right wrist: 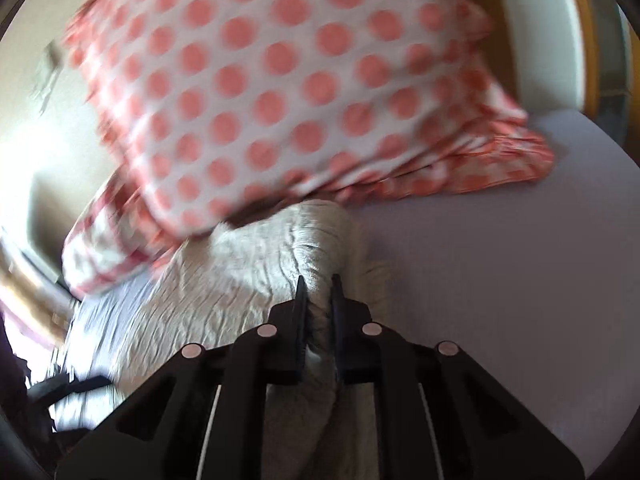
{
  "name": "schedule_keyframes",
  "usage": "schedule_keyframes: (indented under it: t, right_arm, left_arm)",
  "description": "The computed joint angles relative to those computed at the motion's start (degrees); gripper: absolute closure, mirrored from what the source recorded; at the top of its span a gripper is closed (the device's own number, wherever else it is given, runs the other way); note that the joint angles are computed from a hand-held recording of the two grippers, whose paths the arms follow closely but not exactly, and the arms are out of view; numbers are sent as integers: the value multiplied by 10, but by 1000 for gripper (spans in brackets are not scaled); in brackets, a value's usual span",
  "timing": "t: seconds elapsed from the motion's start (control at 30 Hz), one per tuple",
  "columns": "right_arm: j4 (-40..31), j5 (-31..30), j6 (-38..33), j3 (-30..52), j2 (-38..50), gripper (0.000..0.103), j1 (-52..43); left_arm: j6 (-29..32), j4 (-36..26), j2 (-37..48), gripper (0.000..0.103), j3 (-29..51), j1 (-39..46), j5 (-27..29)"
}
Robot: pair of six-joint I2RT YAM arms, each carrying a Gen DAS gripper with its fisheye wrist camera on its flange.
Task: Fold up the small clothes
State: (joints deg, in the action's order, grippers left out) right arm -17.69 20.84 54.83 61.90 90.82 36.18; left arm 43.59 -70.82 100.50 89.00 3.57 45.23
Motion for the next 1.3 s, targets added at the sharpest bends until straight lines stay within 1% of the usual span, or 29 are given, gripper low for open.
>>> schedule_keyframes:
  t: [0.03,0.07,0.1,0.13,0.17,0.23,0.27,0.3,0.33,0.4,0.47,0.5,0.53,0.57,0.6,0.63,0.67,0.7,0.73,0.77,0.8,0.87,0.9,0.97,1.03,1.13,1.23,1.27,1.3]
  right_arm:
    - [-9,-6,0,7,10,92,-8]
    - [-27,-23,-9,24,31,92,-14]
    - [-43,-23,-17,36,39,91,-11]
    - [-59,-9,-20,48,39,87,-3]
    - [-65,1,-18,48,26,86,5]
    - [-25,11,-10,7,-38,75,28]
    - [11,1,-18,-18,-68,71,38]
    - [49,-20,-28,-40,-92,66,50]
    - [62,-34,-31,-44,-97,62,58]
    - [78,-78,-33,-43,-80,55,71]
    - [34,-90,-10,-20,-37,53,73]
    - [32,-104,-3,-29,-17,56,66]
    - [86,-104,1,-68,-26,57,62]
    - [110,-114,6,-87,-37,57,57]
    - [120,-137,25,-102,-54,57,47]
    - [122,-143,41,-110,-72,53,41]
    - [119,-141,51,-118,-95,46,35]
    - [115,-125,52,-125,-120,24,33]
    - [99,-104,49,-126,-138,5,32]
    - [82,-93,47,-123,-142,3,26]
    - [67,-103,46,-117,-141,3,13]
    - [79,-174,53,-118,-118,3,-21]
    - [73,-188,57,-120,-116,4,-29]
    - [75,-209,51,-108,-87,7,-40]
    - [80,-220,50,-106,-70,11,-45]
    - [93,-228,55,-113,-55,11,-55]
    - [145,-245,61,-146,-57,13,-65]
    - [157,-247,61,-153,-59,18,-66]
    - [182,-263,65,-164,-56,34,-69]
  left_arm:
    - [3,4,-4,39,-10,-4,-6]
    - [-3,22,-14,38,-27,-12,-20]
    - [-8,44,-26,37,-46,-22,-38]
    - [-8,58,-38,37,-59,-27,-48]
    - [-2,61,-46,37,-66,-24,-48]
    - [20,18,-31,37,-38,1,-9]
    - [24,-5,-17,36,-17,16,17]
    - [20,-9,-11,36,-9,21,30]
    - [15,-8,-7,35,-4,22,35]
    - [-8,11,-3,35,-8,11,18]
    - [-18,25,1,35,-25,-6,-5]
    - [-23,45,-8,35,-46,-17,-21]
    - [-23,67,-28,35,-67,-22,-35]
    - [-17,68,-43,35,-73,-23,-42]
    - [-10,45,-39,35,-59,-16,-32]
    - [1,12,-26,34,-35,-3,-14]
    - [8,-20,-9,34,-7,12,2]
    - [-3,-27,8,30,18,28,12]
    - [-23,-23,24,28,38,39,11]
    - [-37,-24,42,27,57,46,6]
    - [-66,-33,78,27,91,50,-4]
    - [-111,-71,152,29,160,53,-16]
    - [-135,-88,191,31,194,50,-24]
    - [-149,-103,226,31,223,46,-24]
    - [-150,-113,240,31,237,44,-11]
    - [-157,-104,246,32,246,31,-14]
    - [-180,-88,257,31,252,16,-19]
    - [-185,-86,264,31,256,13,-17]
    - [-193,-81,276,32,263,9,-15]
